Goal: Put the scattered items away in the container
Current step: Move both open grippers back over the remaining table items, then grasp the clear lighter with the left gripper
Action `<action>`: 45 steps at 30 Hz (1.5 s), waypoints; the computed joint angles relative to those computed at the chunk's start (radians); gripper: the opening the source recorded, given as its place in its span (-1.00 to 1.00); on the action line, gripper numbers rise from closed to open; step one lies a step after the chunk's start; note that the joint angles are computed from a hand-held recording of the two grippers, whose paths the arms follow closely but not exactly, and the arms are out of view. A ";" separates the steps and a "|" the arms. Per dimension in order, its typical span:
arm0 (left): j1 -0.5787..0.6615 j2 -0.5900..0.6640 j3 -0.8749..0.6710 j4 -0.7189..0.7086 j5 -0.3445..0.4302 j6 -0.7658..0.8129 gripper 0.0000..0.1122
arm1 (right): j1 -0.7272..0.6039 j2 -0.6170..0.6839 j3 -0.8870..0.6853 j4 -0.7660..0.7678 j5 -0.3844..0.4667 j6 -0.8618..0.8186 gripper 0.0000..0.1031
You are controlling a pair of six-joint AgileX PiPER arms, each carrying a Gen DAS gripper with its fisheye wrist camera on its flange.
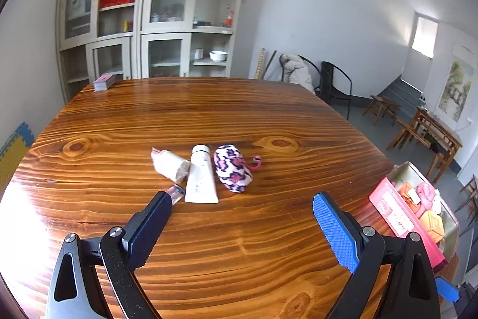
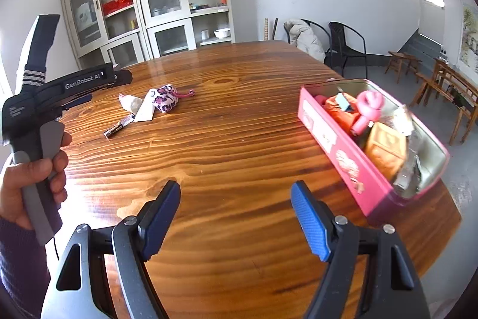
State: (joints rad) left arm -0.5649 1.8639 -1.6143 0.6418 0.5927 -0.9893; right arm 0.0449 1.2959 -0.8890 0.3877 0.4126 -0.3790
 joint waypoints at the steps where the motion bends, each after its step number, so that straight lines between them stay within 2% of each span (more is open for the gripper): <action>1: -0.003 0.004 -0.006 -0.002 0.001 0.005 0.73 | -0.005 -0.014 0.006 -0.007 0.001 0.005 0.55; 9: -0.029 0.009 -0.010 0.021 -0.001 0.012 0.73 | 0.021 -0.076 0.015 -0.071 0.008 0.066 0.55; 17: 0.033 0.036 -0.019 -0.069 0.030 0.059 0.73 | 0.072 0.022 -0.070 -0.039 0.006 0.030 0.55; 19: 0.059 0.021 0.009 -0.102 0.021 0.080 0.73 | 0.066 0.062 -0.098 0.007 0.003 -0.002 0.55; 22: 0.078 -0.026 0.089 -0.071 -0.010 0.120 0.73 | 0.067 0.136 -0.157 0.029 0.028 -0.010 0.55; 24: 0.095 -0.053 0.137 -0.033 -0.016 0.148 0.73 | 0.084 0.181 -0.193 0.000 0.020 0.009 0.55; 26: 0.133 -0.073 0.177 -0.055 -0.034 0.202 0.73 | 0.103 0.244 -0.246 -0.030 0.017 0.037 0.55; 31: 0.293 -0.087 0.229 -0.394 -0.117 0.505 0.73 | 0.126 0.434 -0.444 0.008 0.082 0.049 0.55; 38: 0.363 -0.019 0.202 -0.583 -0.130 0.671 0.73 | 0.119 0.633 -0.679 0.038 0.160 0.078 0.55; 41: 0.344 0.017 0.177 -0.549 -0.120 0.686 0.73 | 0.110 0.704 -0.786 0.071 0.216 0.077 0.55; 45: 0.312 0.065 0.119 -0.457 -0.103 0.648 0.73 | 0.109 0.758 -0.855 0.172 0.239 0.033 0.55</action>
